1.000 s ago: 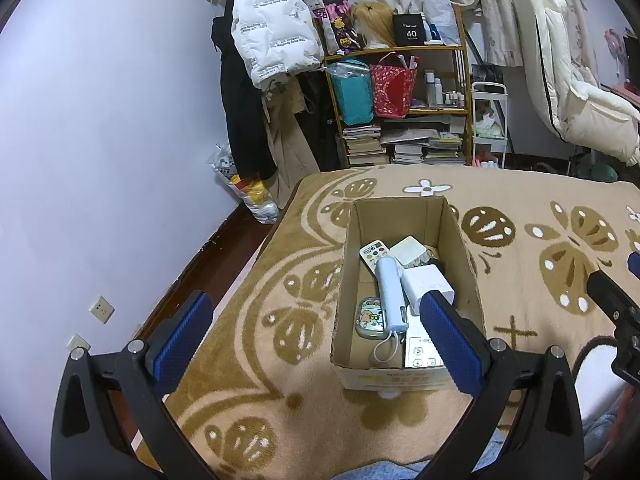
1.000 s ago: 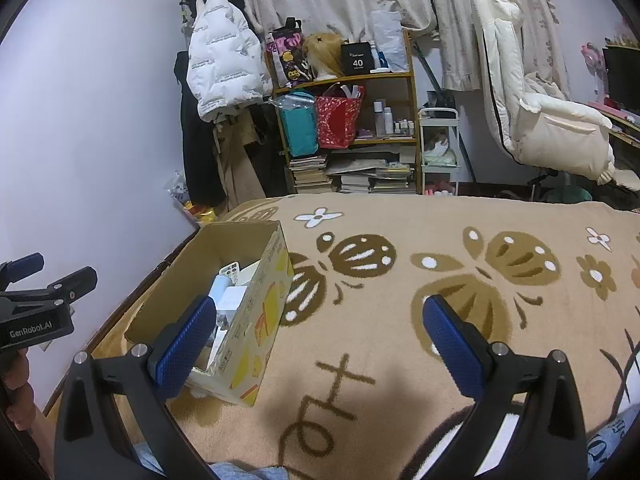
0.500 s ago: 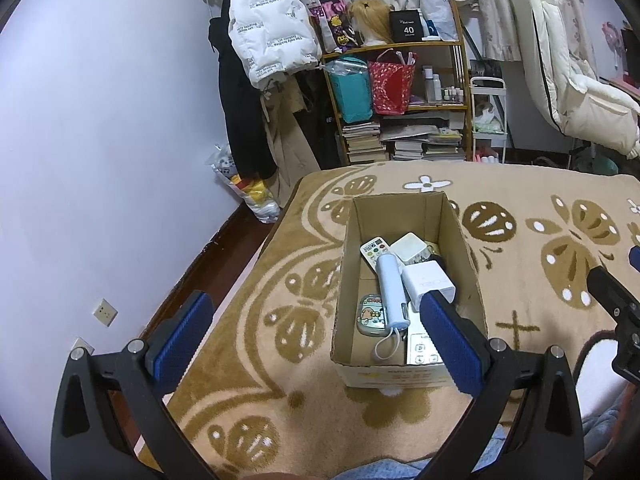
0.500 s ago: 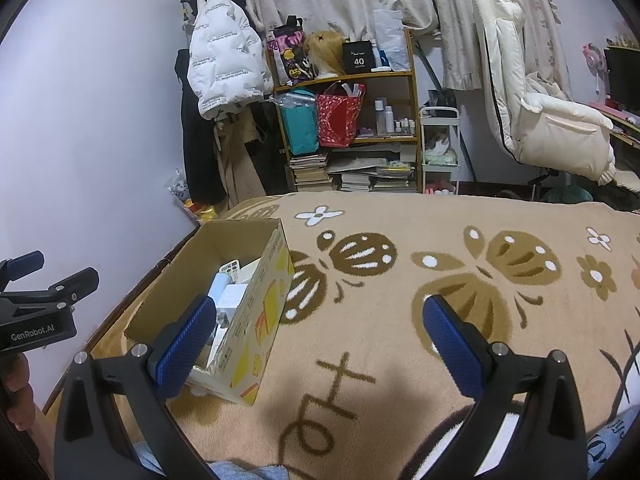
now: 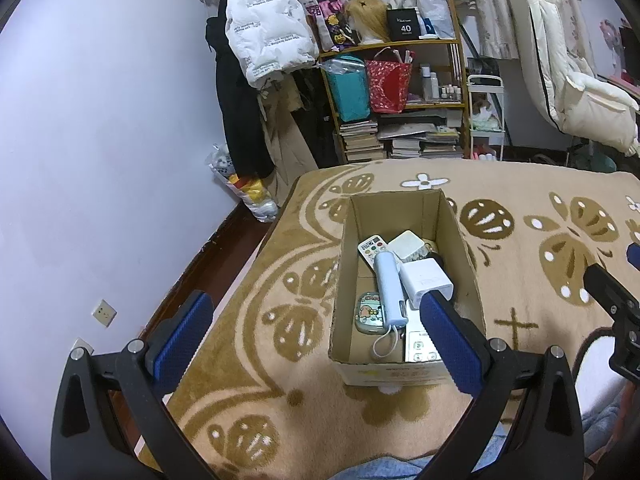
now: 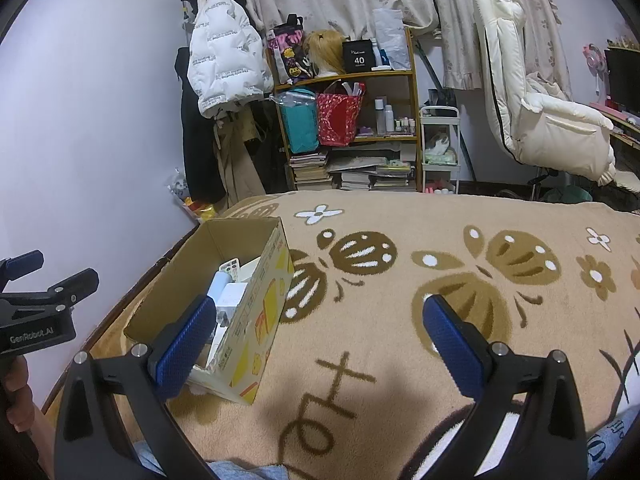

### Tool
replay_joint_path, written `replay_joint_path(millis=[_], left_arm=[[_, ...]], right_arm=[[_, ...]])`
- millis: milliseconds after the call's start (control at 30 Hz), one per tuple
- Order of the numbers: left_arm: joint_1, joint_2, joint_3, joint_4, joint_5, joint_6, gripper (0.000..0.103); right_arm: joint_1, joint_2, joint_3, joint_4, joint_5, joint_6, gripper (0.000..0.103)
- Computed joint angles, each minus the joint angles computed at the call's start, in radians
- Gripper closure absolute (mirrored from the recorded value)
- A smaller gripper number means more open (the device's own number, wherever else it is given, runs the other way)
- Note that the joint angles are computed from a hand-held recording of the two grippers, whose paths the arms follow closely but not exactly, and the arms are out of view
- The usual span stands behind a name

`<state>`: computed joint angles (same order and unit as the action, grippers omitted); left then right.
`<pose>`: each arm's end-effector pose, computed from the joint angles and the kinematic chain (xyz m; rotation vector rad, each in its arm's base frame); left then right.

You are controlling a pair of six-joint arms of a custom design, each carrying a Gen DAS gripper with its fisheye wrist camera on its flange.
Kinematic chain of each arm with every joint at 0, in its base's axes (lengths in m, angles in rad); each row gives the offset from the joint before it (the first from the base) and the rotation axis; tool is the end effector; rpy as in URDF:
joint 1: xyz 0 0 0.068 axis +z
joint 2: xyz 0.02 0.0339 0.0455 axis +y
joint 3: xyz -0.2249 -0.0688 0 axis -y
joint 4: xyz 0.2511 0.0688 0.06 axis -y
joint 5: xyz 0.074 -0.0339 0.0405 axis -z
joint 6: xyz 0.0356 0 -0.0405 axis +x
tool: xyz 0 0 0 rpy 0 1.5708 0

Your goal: Organize rigid objects

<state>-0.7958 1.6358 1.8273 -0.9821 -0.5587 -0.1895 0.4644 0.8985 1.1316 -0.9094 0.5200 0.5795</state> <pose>0.2535 -0.2318 0.3706 0.4101 2.1825 0.1285 0.1798 0.0703 0.3402 0.3935 2.1087 0.0182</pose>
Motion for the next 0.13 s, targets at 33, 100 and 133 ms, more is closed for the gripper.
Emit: replay_joint_path(millis=[33, 100, 133], left_arm=[[-0.001, -0.001, -0.002, 0.002, -0.002, 0.001, 0.001], [-0.002, -0.001, -0.002, -0.002, -0.002, -0.003, 0.001], [-0.001, -0.003, -0.003, -0.004, 0.000, -0.003, 0.001]], right_arm=[[0.000, -0.001, -0.002, -0.001, 0.001, 0.002, 0.000], [0.002, -0.001, -0.001, 0.001, 0.002, 0.000, 0.000], [-0.002, -0.005, -0.005, 0.003, -0.001, -0.003, 0.000]])
